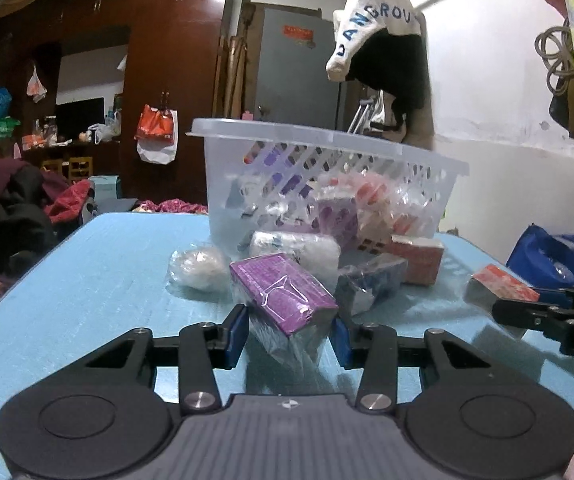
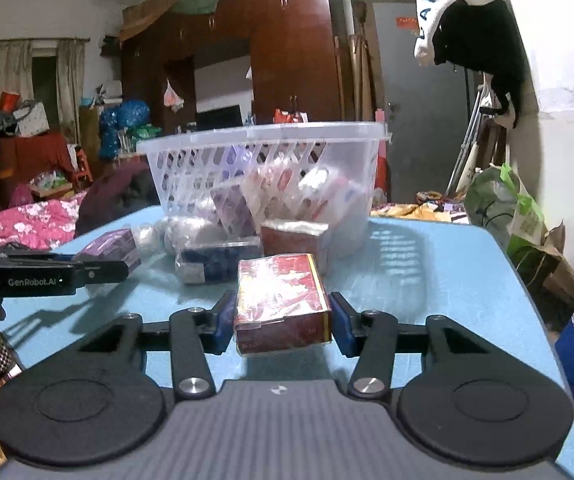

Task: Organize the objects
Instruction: 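Grasp red printed box with right tool while left tool grasps purple wrapped box, drop both into basket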

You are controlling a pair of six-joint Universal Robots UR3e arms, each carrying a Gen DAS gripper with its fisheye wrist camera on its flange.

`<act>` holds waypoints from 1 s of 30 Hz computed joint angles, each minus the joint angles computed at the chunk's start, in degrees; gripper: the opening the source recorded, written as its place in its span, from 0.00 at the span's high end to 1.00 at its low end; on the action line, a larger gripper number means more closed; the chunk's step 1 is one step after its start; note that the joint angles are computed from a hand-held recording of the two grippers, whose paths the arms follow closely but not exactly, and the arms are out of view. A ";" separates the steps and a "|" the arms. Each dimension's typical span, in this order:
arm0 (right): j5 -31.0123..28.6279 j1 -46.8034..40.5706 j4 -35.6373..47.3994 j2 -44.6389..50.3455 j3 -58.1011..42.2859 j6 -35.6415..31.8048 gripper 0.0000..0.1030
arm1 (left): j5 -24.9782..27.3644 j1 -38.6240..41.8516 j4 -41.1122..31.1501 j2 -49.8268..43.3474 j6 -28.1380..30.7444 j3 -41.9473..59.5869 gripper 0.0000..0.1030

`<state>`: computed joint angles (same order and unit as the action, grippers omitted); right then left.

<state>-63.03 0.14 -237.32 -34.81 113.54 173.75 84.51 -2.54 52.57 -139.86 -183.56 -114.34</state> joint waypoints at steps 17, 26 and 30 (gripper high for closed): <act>-6.10 7.99 48.33 -0.78 -55.14 -3.39 0.49 | -0.68 0.59 -46.13 0.75 5.71 53.70 0.54; -7.23 7.13 46.81 2.75 -55.70 -2.19 0.04 | -6.95 3.69 -41.19 -0.94 4.76 48.74 0.34; 1.33 1.42 27.00 -4.32 -31.70 2.78 0.00 | -7.93 5.81 -20.35 6.99 3.97 24.74 0.13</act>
